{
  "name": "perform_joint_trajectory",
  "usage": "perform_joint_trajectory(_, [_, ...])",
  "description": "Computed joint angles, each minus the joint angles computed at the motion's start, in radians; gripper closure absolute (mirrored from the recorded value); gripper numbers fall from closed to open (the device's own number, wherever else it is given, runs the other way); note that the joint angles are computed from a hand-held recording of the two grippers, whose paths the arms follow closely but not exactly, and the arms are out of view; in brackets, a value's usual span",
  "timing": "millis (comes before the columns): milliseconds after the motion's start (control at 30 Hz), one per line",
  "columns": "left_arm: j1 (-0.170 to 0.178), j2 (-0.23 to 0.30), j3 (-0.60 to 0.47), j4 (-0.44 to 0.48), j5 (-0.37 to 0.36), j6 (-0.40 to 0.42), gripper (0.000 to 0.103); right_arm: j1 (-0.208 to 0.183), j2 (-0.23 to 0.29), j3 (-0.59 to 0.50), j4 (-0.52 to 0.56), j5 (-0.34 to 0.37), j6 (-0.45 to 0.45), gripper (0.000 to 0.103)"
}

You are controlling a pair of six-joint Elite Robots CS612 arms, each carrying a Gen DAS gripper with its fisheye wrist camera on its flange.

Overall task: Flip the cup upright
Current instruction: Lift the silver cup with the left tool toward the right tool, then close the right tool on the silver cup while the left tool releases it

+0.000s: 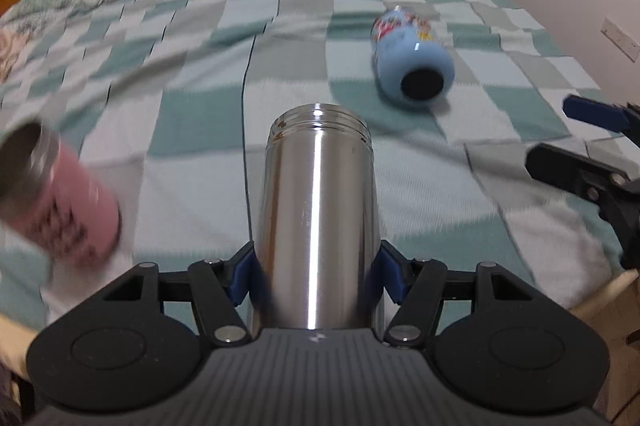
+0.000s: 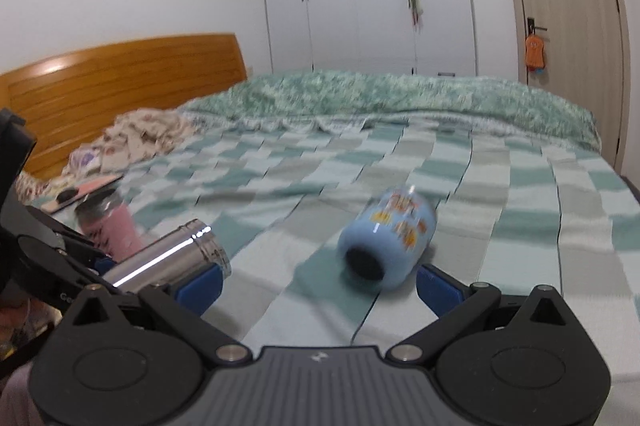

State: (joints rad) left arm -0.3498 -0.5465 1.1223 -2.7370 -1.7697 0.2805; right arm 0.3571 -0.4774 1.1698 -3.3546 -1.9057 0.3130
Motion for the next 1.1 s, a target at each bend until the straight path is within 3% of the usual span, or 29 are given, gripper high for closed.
perform_joint_trajectory(267, [0.007,0.014,0.033,-0.065,-0.010,-0.073,0.040,0.037,-0.021,0.065,0.056,-0.014,0.065,0.000])
perform_joint_trajectory(467, [0.018,0.019,0.030,-0.071,-0.056,-0.065,0.037,0.048,-0.038,0.085,0.095,-0.044,0.095,0.000])
perform_joint_trajectory(500, [0.022,0.016,0.035,-0.079,-0.070,-0.064,0.025,0.050,-0.040,0.086,0.099,-0.050,0.097,0.000])
perform_joint_trajectory(533, [0.028,0.012,0.042,-0.105,-0.092,-0.063,0.006,0.052,-0.042,0.084,0.104,-0.056,0.099,0.000])
perform_joint_trajectory(567, [0.035,0.010,0.051,-0.140,-0.112,-0.065,0.000,0.055,-0.045,0.082,0.109,-0.065,0.100,0.000])
perform_joint_trajectory(667, [0.068,0.001,0.076,-0.279,-0.184,-0.089,0.000,0.060,-0.048,0.067,0.126,-0.080,0.096,0.000])
perform_joint_trajectory(767, [0.096,-0.004,0.084,-0.361,-0.217,-0.121,0.000,0.065,-0.041,0.026,0.154,-0.069,0.096,0.000])
perform_joint_trajectory(900, [0.130,0.000,0.083,-0.429,-0.197,-0.127,0.000,0.071,-0.010,-0.063,0.235,-0.024,0.101,0.000])
perform_joint_trajectory(1100, [0.167,0.025,0.049,-0.441,-0.173,-0.110,0.000,0.076,0.062,-0.241,0.415,0.049,0.187,0.000])
